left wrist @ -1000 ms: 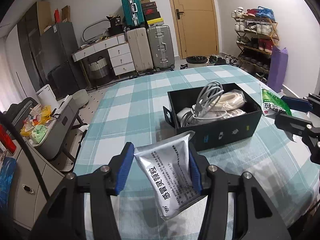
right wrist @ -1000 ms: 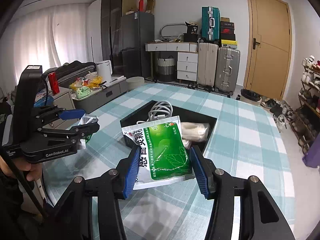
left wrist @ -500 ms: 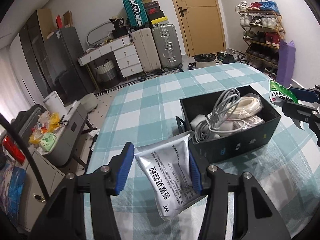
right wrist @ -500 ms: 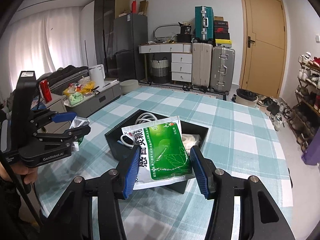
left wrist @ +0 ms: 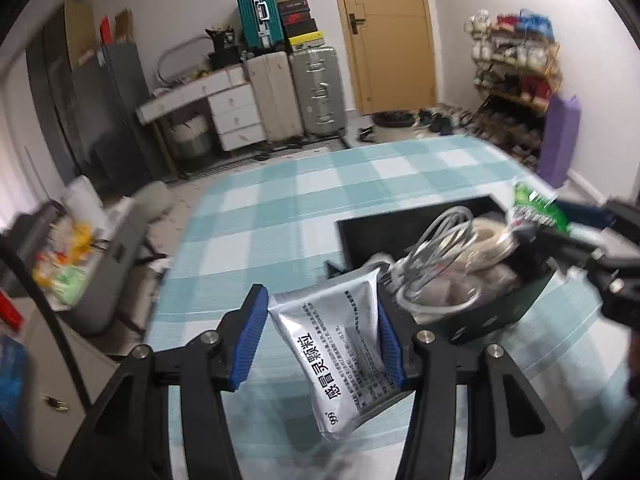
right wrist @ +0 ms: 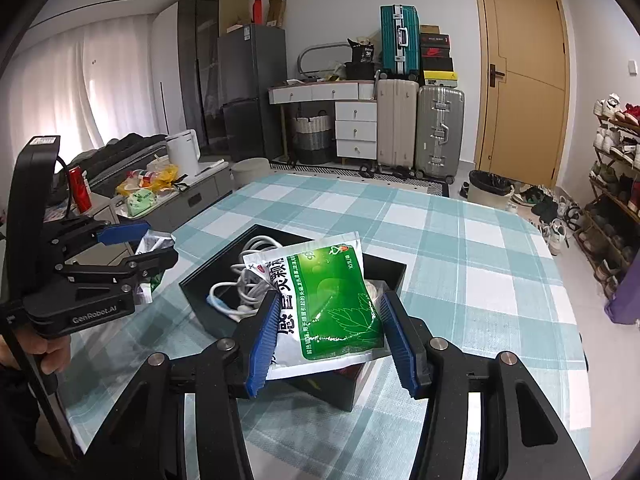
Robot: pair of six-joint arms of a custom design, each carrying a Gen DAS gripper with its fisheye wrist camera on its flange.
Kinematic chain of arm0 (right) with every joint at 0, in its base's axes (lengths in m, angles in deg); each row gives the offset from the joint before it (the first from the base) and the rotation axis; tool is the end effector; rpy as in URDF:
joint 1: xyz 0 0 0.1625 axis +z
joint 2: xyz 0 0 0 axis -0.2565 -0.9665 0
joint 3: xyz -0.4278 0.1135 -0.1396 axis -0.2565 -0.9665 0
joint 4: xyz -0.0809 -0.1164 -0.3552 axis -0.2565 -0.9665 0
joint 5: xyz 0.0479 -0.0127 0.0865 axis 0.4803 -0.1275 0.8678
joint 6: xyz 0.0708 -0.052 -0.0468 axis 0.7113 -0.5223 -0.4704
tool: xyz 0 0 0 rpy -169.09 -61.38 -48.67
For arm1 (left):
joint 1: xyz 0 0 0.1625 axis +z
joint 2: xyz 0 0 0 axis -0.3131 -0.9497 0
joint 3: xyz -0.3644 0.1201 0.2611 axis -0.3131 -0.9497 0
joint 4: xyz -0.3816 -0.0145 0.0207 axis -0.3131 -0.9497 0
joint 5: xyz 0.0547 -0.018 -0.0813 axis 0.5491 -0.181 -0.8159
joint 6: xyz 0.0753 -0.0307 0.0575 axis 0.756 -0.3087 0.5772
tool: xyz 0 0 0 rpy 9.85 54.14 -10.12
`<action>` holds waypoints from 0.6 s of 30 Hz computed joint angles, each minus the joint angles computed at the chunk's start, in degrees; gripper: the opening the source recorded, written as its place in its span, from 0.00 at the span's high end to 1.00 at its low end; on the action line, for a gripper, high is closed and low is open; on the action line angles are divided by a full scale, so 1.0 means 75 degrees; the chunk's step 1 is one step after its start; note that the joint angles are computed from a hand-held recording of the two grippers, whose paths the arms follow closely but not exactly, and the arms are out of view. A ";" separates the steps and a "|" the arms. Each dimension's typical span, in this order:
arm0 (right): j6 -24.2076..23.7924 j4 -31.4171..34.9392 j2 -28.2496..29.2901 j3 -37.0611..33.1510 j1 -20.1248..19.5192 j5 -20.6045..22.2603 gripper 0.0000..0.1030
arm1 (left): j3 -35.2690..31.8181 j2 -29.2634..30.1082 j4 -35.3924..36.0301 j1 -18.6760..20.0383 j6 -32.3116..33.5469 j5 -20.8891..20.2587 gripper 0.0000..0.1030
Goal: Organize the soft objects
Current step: 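Carry both sachets over the box and release them inside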
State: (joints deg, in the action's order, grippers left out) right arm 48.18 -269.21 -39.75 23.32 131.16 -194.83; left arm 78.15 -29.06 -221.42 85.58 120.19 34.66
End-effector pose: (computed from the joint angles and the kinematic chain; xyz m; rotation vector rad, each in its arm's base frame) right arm 0.3825 -0.5978 0.0241 0.7701 -2.2789 1.0045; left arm -0.0457 -0.6138 0.3395 0.7939 2.1443 -0.8949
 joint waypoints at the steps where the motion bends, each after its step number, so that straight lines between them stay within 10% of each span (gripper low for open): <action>1: -0.0034 0.0014 0.0043 -0.0086 -0.0009 -0.0054 0.50 | -0.0026 0.0023 -0.0061 0.0027 -0.0039 -0.0158 0.51; 18: -0.0284 0.0849 0.0733 -0.1406 -0.0256 -0.0364 0.50 | -0.0579 0.0667 -0.0085 0.0448 -0.0051 -0.1692 0.50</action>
